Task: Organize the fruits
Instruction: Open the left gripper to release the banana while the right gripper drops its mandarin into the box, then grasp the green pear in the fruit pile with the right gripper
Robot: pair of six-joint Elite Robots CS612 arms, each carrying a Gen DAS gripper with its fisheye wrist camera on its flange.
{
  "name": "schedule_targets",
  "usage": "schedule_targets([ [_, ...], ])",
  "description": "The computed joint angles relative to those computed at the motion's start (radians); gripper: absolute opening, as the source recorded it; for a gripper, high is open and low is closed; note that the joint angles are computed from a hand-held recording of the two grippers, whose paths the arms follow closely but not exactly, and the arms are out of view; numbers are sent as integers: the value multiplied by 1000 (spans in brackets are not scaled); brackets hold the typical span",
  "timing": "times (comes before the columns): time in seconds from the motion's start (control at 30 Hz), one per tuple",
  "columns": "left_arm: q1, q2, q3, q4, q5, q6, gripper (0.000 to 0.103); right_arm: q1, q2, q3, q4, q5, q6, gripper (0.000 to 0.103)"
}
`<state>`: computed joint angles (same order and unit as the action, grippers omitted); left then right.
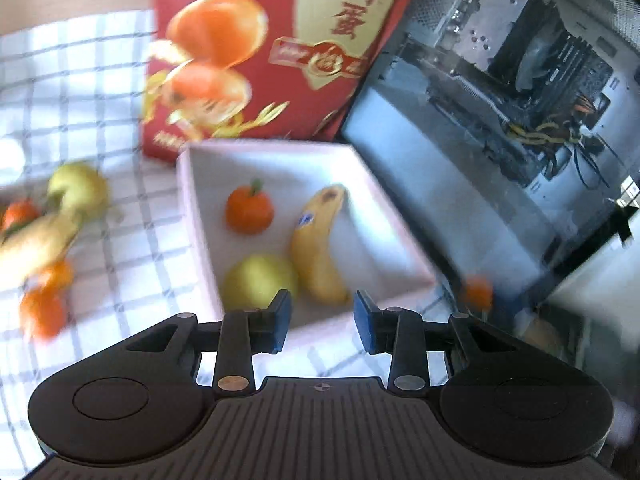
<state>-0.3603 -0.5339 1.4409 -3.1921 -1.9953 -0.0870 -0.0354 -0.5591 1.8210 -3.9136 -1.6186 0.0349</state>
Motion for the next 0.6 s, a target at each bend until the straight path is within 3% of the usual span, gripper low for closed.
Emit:
schedule_targets([
  [0.13, 22, -21, 74, -49, 68, -27, 38, -5, 17, -87, -5, 16, -45, 33],
  [0.27, 51, -31, 117, -83, 136, -112, 38, -3, 27, -143, 37, 30, -39, 39],
  [0.4, 81, -25, 122, -99, 212, -272, 38, 2, 30, -148, 77, 122, -15, 45],
  [0.5, 99, -20, 109, -75, 257, -424, 38, 23, 33, -142, 99, 151, -62, 45],
  [0.6, 109, -11, 92, -71, 260, -451, 38, 48, 36, -130, 92, 160, -111, 45],
])
